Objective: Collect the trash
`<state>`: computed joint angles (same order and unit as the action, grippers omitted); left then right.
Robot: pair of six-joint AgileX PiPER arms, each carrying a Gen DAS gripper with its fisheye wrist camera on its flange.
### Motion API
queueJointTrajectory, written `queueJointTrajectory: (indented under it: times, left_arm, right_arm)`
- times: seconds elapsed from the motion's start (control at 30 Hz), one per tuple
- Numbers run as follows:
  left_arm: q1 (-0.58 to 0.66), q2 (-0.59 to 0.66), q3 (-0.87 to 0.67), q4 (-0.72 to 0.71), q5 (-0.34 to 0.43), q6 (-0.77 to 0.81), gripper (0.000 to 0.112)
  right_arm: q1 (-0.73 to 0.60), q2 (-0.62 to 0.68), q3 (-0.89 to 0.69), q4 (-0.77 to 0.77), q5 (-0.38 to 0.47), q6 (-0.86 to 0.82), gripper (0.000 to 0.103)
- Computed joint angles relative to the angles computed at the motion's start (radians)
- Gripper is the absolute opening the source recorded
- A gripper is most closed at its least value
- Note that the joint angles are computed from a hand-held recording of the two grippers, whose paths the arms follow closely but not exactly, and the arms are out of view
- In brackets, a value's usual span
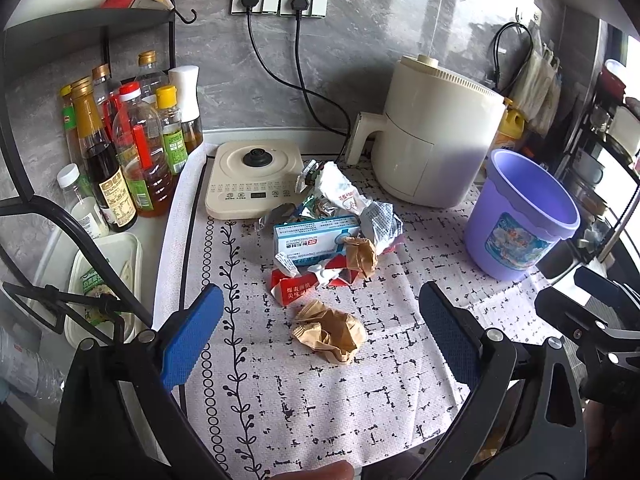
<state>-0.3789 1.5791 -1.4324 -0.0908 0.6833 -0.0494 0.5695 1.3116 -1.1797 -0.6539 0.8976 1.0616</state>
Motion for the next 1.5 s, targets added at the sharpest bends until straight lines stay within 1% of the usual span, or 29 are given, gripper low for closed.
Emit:
queueJointTrajectory:
  times: [0.7, 1.5]
  left_arm:
    - [-0.010, -0.022, 0.026, -0.005, -0.011, -0.004, 0.097]
    - [-0.020, -0.033, 0.032, -0.008, 0.001, 0.004, 0.097]
  right_arm:
    - [0.022, -0.030, 0.014, -0.010, 0.034, 0.011, 0.095]
    - [0.043, -0.042, 0.021, -0.033, 0.063, 0.049, 0.095]
